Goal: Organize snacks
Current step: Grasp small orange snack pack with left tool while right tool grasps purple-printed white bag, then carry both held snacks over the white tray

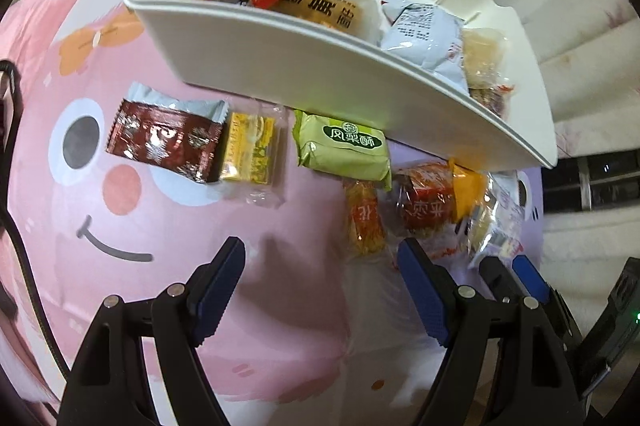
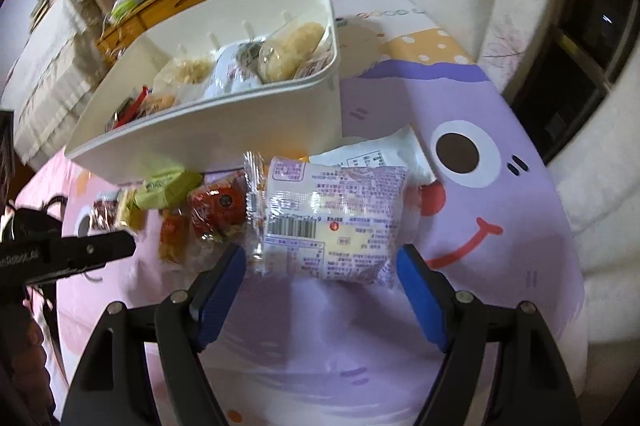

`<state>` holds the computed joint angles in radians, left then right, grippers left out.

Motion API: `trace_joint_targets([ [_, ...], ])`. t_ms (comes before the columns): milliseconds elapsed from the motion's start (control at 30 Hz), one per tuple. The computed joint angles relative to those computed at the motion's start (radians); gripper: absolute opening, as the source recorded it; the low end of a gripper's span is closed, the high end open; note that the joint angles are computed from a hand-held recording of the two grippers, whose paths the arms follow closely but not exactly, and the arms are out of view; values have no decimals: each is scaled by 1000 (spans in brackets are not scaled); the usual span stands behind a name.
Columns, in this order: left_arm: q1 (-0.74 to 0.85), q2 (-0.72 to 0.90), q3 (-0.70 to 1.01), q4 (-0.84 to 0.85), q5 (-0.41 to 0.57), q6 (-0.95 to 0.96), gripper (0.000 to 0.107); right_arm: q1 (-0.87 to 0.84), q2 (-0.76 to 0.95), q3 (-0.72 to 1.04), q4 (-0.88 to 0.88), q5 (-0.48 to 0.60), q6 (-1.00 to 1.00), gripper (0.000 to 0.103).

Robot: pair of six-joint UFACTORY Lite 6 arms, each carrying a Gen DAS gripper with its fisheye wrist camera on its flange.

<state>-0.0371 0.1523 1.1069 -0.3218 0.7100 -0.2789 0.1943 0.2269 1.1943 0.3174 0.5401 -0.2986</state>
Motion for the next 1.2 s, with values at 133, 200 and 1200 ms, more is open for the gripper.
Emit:
trace_joint_targets([
  [133,-44,51,22,43,-39,-109,77,-33,70,59,65,38,-148,78],
  [200,-67,76,33,66,-61,-170,77,-41,85,73,101,38,-232,78],
  [1200,-152,184,112,94,-131,-337,21,-76,265,237,168,139,-511,86],
])
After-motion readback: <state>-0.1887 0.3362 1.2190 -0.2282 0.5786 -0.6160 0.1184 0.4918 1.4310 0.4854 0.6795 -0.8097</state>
